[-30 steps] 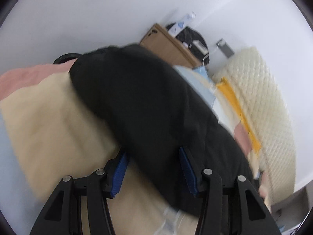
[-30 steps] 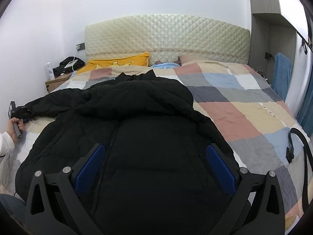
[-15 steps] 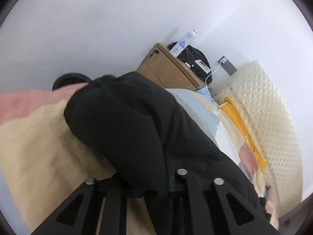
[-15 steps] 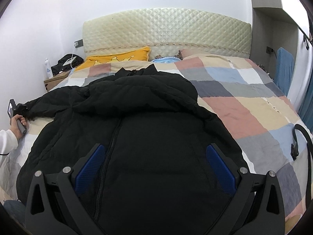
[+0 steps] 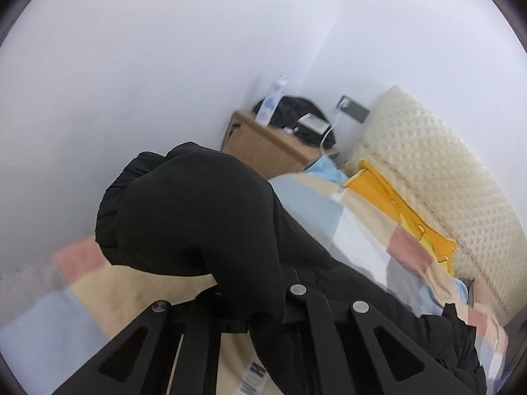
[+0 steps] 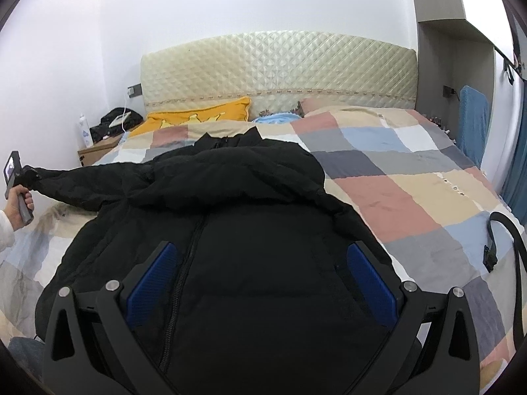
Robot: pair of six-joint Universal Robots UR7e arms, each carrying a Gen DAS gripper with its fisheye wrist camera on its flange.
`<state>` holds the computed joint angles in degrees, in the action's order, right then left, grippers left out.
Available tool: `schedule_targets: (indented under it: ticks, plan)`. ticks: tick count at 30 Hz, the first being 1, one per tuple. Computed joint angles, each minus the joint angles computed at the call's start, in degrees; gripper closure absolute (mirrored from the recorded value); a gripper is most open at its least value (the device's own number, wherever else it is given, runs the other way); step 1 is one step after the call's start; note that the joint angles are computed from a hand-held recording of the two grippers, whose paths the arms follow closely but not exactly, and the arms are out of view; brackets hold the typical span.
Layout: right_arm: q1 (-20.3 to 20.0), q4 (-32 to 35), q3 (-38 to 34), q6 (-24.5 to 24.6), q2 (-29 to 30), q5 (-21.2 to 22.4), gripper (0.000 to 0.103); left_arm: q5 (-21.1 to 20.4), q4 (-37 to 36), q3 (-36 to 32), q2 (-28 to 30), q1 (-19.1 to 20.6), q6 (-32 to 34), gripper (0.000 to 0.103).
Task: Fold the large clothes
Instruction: 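Lift the sleeve cuff with the left gripper and carry it across the jacket body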
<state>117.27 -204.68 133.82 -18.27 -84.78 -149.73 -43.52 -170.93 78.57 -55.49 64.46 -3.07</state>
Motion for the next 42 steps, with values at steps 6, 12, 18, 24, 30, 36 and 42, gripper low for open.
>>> schedule_targets:
  ticks: [6,12,18,24,30,36,42]
  plan:
    - [0.70,0.79,1.86,0.45,-3.43,1.40,0.000,2.44,-1.45,2.07,-2.15,-6.84,4.13,0.097]
    - [1.68,-0.66,3.62,0.03,-6.13,2.36,0.000,4.98,-2.07,0.38,-0.85,-13.46,8.79,0.097]
    - [1.37,-0.25,5.14,0.59,-9.84,4.01,0.000,8.37,-1.07,-3.54,3.01,-20.21,16.14,0.097]
    - [0.57,0.80,6.52,1.06,-12.93,5.74,0.000,7.99,1.19,-6.94,7.73,-25.73,19.39,0.097]
    - [-0.92,2.68,7.49,2.60,-16.52,7.82,0.000,4.99,4.68,-9.37,13.63,-30.20,21.85,0.097]
    - [-2.33,2.61,8.46,3.09,-18.82,10.30,0.000,-2.51,13.55,-14.55,20.48,-32.31,15.74,0.097]
    - [-4.93,4.82,9.09,4.46,-21.51,13.91,0.000,-6.33,16.56,-19.98,28.95,-32.89,10.05,0.097]
